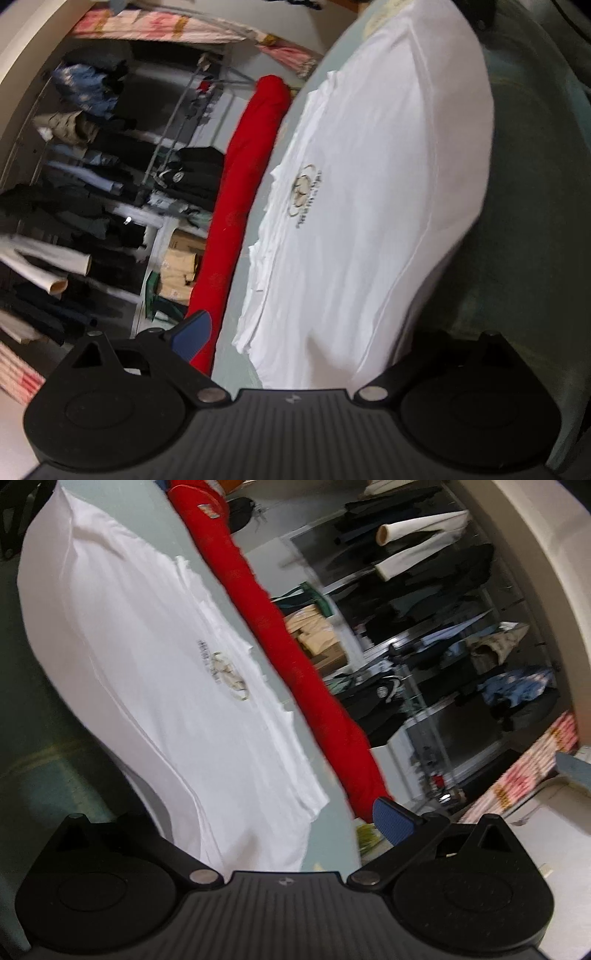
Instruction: Fold clothes
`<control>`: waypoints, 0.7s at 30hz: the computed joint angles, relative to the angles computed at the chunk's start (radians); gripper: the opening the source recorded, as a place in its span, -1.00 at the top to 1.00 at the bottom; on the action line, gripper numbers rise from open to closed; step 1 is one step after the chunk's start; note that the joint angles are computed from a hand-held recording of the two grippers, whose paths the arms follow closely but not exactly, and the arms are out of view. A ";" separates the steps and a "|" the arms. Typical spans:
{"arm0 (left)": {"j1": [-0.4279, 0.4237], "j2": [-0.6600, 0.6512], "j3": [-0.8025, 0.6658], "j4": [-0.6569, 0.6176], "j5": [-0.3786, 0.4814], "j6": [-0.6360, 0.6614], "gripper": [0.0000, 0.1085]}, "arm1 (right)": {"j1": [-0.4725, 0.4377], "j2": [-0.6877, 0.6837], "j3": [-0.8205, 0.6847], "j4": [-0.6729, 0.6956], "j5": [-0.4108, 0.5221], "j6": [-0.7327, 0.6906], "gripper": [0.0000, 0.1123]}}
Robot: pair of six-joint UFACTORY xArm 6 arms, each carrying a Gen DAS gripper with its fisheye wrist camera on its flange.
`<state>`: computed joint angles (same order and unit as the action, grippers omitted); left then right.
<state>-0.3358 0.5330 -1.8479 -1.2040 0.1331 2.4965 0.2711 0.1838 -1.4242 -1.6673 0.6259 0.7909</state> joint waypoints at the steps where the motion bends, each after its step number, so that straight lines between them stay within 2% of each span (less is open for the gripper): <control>1: -0.002 0.003 -0.005 -0.001 -0.011 -0.013 -0.77 | 0.003 0.004 -0.005 -0.014 0.011 0.017 -0.83; 5: -0.015 0.038 -0.059 0.010 -0.077 -0.071 -0.77 | 0.010 0.026 -0.028 -0.054 0.054 0.067 -0.83; 9: -0.011 0.074 -0.097 0.204 -0.105 -0.312 -0.77 | 0.009 0.049 -0.058 -0.074 0.082 0.101 -0.83; 12: -0.007 0.105 -0.137 0.293 -0.120 -0.408 -0.76 | 0.005 0.069 -0.086 -0.092 0.096 0.115 -0.83; 16: 0.008 0.147 -0.181 0.534 -0.128 -0.684 -0.76 | -0.007 0.103 -0.136 -0.121 0.089 0.117 -0.83; 19: 0.029 0.185 -0.238 0.749 -0.094 -0.902 -0.74 | -0.017 0.134 -0.182 -0.138 0.081 0.107 -0.83; 21: 0.036 0.225 -0.306 0.793 -0.064 -0.932 -0.73 | -0.030 0.158 -0.219 -0.125 0.062 0.082 -0.83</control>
